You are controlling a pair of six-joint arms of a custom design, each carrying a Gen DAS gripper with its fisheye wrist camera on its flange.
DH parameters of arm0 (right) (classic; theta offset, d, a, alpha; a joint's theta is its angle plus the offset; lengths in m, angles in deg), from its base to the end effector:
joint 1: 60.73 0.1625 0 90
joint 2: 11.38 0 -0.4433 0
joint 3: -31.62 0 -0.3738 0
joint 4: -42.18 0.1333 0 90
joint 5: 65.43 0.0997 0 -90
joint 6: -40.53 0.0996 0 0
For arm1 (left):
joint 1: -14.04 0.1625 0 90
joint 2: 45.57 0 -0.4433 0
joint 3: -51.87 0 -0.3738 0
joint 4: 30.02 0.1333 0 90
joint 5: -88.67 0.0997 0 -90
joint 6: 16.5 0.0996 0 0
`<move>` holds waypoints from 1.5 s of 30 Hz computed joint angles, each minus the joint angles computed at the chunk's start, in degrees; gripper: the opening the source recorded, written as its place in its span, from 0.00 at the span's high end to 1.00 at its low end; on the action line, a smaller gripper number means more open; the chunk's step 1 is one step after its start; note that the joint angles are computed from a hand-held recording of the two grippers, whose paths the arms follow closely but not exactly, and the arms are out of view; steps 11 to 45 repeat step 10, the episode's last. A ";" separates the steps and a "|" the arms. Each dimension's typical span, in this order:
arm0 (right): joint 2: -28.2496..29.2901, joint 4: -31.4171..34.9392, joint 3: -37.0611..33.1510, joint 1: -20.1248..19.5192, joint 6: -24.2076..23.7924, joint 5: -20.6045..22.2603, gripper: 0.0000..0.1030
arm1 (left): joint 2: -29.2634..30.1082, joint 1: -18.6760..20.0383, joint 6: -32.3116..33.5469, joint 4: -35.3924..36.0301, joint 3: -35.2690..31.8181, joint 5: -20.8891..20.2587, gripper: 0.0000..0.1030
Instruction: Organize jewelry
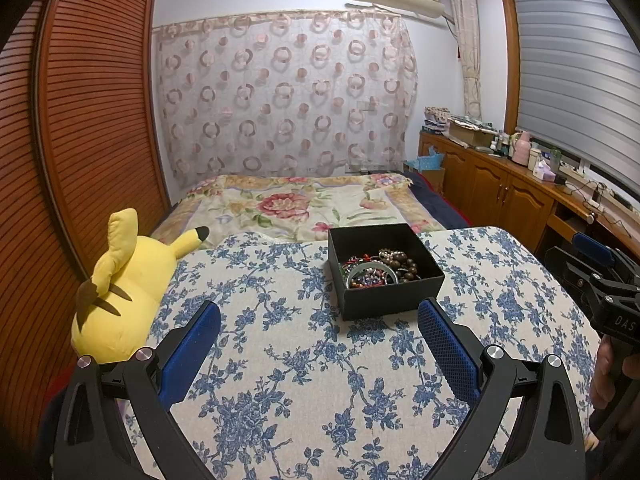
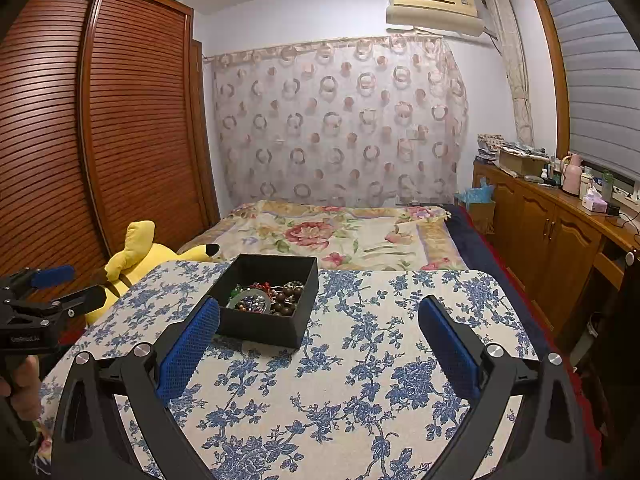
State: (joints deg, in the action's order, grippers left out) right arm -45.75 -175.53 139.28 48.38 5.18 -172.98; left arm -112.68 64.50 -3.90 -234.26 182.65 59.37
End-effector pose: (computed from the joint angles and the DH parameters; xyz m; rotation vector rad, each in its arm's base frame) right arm 0.2968 -0.5413 0.0806 0.9518 -2.2761 1.1982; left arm -0.1098 -0.4789 0.2819 0.3845 2.0529 -1.1993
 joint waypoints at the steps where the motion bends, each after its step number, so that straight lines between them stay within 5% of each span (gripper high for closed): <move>1: 0.00 0.02 -0.03 -0.02 0.04 0.02 0.03 | 0.03 -0.03 0.02 -0.14 0.07 0.00 0.08; 45: 0.00 -0.16 -0.02 0.19 0.16 -0.17 0.03 | 0.03 -0.09 -0.24 0.02 0.16 0.14 0.08</move>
